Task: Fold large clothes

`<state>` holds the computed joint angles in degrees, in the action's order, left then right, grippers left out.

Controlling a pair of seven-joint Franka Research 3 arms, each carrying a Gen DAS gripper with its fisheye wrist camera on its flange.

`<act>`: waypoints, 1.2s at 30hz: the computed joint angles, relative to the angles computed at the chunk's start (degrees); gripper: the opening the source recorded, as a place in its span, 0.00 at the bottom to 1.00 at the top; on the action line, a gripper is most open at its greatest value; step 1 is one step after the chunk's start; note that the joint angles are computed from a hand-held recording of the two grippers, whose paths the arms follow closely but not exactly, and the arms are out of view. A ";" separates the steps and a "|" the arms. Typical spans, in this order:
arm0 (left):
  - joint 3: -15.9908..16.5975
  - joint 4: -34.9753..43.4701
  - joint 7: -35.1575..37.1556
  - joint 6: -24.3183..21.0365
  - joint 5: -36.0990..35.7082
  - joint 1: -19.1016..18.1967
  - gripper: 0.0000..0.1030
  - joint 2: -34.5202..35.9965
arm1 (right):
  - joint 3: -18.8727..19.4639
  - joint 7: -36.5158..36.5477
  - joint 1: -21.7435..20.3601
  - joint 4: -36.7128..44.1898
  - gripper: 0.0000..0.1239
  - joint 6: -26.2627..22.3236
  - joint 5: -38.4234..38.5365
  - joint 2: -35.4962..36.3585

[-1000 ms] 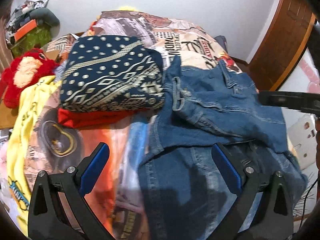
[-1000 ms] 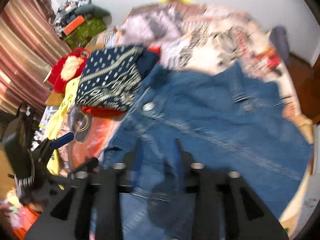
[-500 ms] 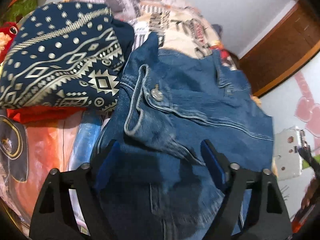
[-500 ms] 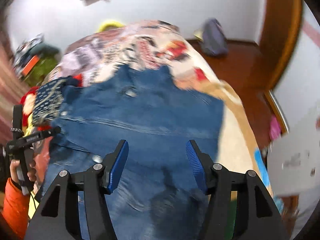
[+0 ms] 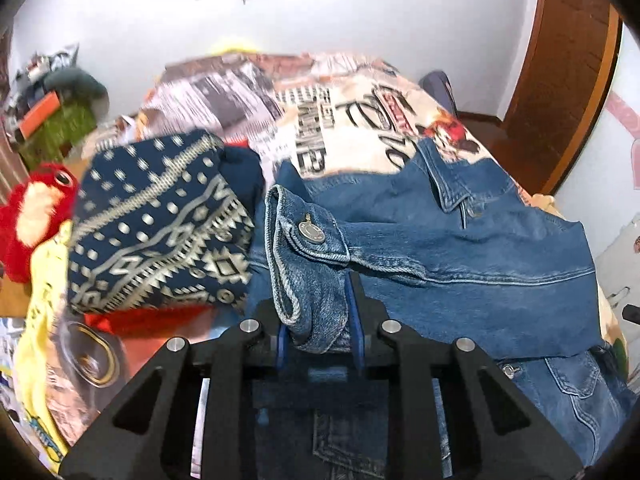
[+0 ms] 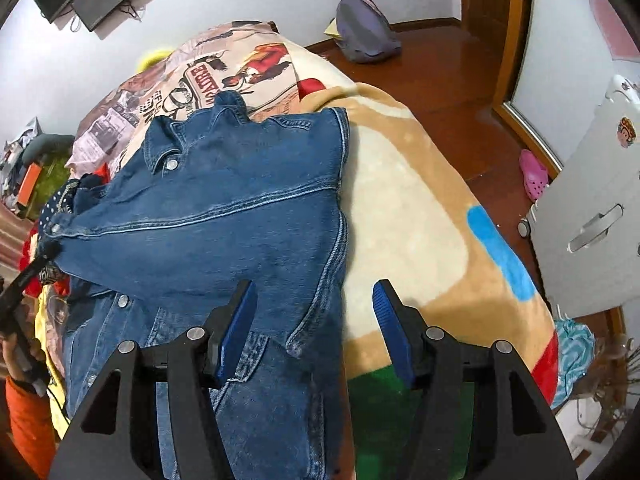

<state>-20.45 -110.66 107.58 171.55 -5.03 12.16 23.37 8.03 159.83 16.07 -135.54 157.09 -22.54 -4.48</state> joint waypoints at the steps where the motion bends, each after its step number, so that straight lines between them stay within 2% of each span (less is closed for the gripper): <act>1: 1.28 0.16 -0.42 -0.09 1.10 -0.87 0.24 0.04 | -0.10 -0.56 0.07 0.19 0.45 0.60 0.50 0.30; 3: 3.28 2.76 -1.52 -3.51 2.74 -2.28 0.26 2.00 | -0.23 -0.92 0.05 -0.12 0.45 1.86 0.82 0.49; 5: 5.60 5.82 -3.06 -10.28 4.16 -3.73 0.34 4.13 | -0.47 -1.52 0.02 -0.27 0.45 2.94 1.25 0.96; 6: 6.50 5.96 -3.59 -11.40 4.80 -4.38 0.36 4.33 | -0.54 -1.99 0.10 -0.08 0.45 3.36 1.58 1.36; 8: 7.61 4.69 -3.64 -10.77 5.92 -4.90 0.51 4.12 | -0.68 -2.75 0.33 0.11 0.45 3.64 1.85 1.90; 10: 7.24 2.71 -2.05 -8.64 6.33 -4.05 0.58 2.96 | -0.88 -3.42 0.60 0.75 0.45 2.95 1.78 2.63; 18: 3.45 3.92 6.26 -9.44 1.20 -0.32 0.61 0.90 | -3.04 -3.22 1.04 3.02 0.45 2.61 0.65 4.99; 22: 3.62 9.95 7.43 -11.98 -0.69 -1.16 0.65 3.67 | -4.07 -1.98 1.01 4.25 0.45 2.46 -1.45 5.67; 25: 3.28 18.38 8.23 -17.65 -2.04 -1.86 0.65 8.73 | -4.78 -2.23 0.80 5.46 0.45 2.47 -1.69 6.63; 30: 5.98 31.66 6.48 -25.19 0.46 -5.89 0.65 17.50 | -6.41 -3.10 0.92 7.74 0.45 3.08 -2.09 9.24; 32: 6.67 36.88 6.28 -27.77 1.61 -6.97 0.61 20.99 | -7.09 -3.79 1.21 9.28 0.45 2.50 -2.08 10.78; 36: 6.28 48.55 6.91 -34.82 1.45 -7.55 0.59 28.20 | -6.97 -12.86 0.27 11.33 0.45 5.45 6.65 14.42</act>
